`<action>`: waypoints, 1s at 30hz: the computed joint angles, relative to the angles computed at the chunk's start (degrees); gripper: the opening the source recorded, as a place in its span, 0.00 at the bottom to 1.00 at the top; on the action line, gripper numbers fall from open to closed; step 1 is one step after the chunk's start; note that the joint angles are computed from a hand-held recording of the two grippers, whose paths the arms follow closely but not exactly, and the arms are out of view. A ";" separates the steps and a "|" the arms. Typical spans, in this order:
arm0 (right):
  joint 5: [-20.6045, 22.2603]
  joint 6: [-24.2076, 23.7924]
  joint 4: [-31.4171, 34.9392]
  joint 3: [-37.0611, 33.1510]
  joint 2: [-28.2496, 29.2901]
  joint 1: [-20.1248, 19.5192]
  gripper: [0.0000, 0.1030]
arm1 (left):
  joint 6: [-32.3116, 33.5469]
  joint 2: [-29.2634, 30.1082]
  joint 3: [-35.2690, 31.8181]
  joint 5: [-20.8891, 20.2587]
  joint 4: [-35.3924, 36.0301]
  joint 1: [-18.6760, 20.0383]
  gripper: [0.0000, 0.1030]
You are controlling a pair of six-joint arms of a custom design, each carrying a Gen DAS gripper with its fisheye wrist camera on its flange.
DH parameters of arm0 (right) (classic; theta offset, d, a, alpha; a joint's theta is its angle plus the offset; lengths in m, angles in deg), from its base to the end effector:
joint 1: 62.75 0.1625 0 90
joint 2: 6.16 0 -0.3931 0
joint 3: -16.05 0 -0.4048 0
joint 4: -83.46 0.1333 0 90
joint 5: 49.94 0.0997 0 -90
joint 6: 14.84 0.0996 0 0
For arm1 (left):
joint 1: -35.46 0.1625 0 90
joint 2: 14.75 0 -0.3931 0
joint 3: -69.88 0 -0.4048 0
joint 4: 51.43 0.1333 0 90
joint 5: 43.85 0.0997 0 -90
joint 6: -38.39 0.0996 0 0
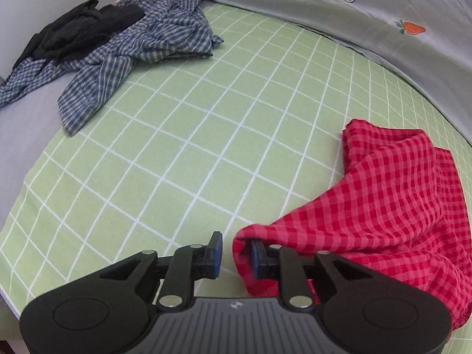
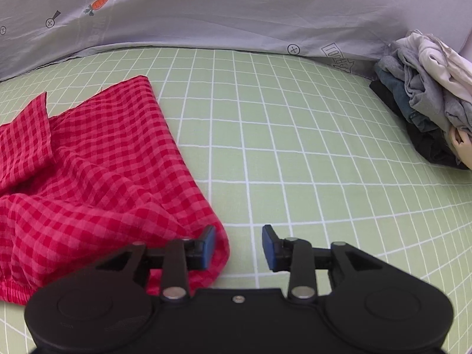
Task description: Fold clothes
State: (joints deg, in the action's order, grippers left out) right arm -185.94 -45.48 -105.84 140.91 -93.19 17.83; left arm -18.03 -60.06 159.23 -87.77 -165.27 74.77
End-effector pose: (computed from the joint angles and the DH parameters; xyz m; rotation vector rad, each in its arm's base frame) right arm -0.0126 -0.4525 0.3613 -0.1236 -1.9900 0.7988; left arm -0.3631 -0.5623 0.0613 0.0600 2.3429 -0.5522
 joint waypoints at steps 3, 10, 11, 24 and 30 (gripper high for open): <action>0.97 -1.32 -0.84 -1.42 1.67 0.68 0.49 | 6.57 1.53 -1.55 2.43 -2.74 -0.61 0.35; 0.78 -4.21 -0.85 -2.96 4.81 1.06 0.64 | 21.11 4.01 -2.44 0.18 -12.43 -1.08 0.47; 0.44 -4.53 -1.00 -2.89 5.00 1.10 0.64 | 23.66 4.18 -2.19 -2.05 -15.03 -0.84 0.48; -1.26 -3.88 -1.12 -1.35 5.13 1.14 0.66 | 40.40 11.67 -6.86 -10.32 -19.01 -0.52 0.50; -0.72 -3.17 -1.34 -1.12 4.88 0.90 0.69 | 40.82 12.05 -5.22 -7.84 -21.36 -0.85 0.25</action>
State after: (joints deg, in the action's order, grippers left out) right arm -186.66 -48.65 -107.18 139.79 -88.31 18.73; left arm 22.79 -48.01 154.01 -95.62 -186.63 73.93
